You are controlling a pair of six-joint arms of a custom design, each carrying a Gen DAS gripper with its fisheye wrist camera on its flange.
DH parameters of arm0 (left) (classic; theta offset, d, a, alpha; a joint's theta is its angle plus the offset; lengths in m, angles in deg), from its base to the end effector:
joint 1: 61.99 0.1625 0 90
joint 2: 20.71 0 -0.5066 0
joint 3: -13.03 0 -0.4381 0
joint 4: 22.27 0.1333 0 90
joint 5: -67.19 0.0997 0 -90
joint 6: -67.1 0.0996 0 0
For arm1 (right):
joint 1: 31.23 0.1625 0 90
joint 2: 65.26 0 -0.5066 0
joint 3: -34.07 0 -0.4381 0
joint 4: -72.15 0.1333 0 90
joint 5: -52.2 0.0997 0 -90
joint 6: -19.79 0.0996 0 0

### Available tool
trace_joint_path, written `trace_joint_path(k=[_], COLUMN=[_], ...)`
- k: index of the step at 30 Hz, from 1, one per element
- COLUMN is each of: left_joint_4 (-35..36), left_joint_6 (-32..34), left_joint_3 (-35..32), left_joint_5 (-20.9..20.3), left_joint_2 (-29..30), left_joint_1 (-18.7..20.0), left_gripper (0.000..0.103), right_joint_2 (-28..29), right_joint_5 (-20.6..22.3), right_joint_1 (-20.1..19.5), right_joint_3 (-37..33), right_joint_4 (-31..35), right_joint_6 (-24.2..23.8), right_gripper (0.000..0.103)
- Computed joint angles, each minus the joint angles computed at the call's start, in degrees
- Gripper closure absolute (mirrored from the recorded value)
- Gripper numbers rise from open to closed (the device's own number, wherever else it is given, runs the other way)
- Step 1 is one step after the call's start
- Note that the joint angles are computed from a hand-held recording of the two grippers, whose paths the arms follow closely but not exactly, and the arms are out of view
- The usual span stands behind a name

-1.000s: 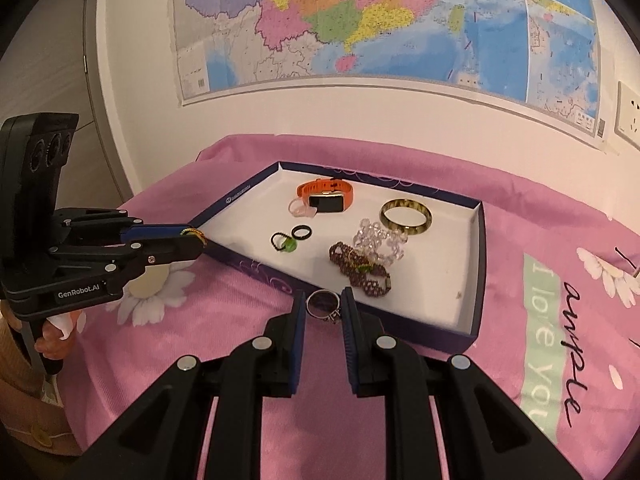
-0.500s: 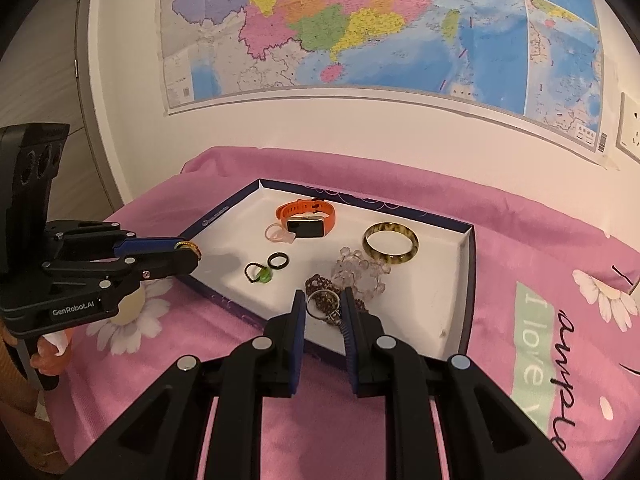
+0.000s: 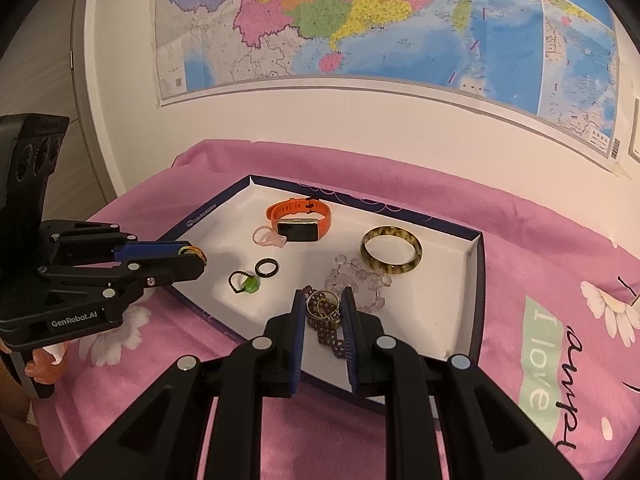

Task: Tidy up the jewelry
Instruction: 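Carry both rings into the box and open both grippers to release them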

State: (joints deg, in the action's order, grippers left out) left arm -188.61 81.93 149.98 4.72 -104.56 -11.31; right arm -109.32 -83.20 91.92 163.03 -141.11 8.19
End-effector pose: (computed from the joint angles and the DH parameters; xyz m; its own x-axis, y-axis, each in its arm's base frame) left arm -0.1425 -0.4570 0.2740 -0.6259 0.5887 -0.5116 0.7680 0.5795 -0.2727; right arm 0.3391 -0.4051 0.0855 -0.7263 -0.1457 0.6717 -0.5868 0.6403 -0.4957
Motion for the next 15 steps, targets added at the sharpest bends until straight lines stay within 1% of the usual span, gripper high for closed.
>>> trace_joint_path(k=[15], left_joint_4=[-0.09], left_joint_6=[-0.85], left_joint_3=[-1.05], left_joint_5=[1.05], left_joint_2=[2.76], left_joint_1=[0.80], left_gripper=[0.086], right_joint_2=[0.47], right_joint_5=[0.38], right_joint_1=[-1.82], right_joint_3=[-0.93], right_joint_4=[2.13], right_joint_6=[1.51], right_gripper=[0.087])
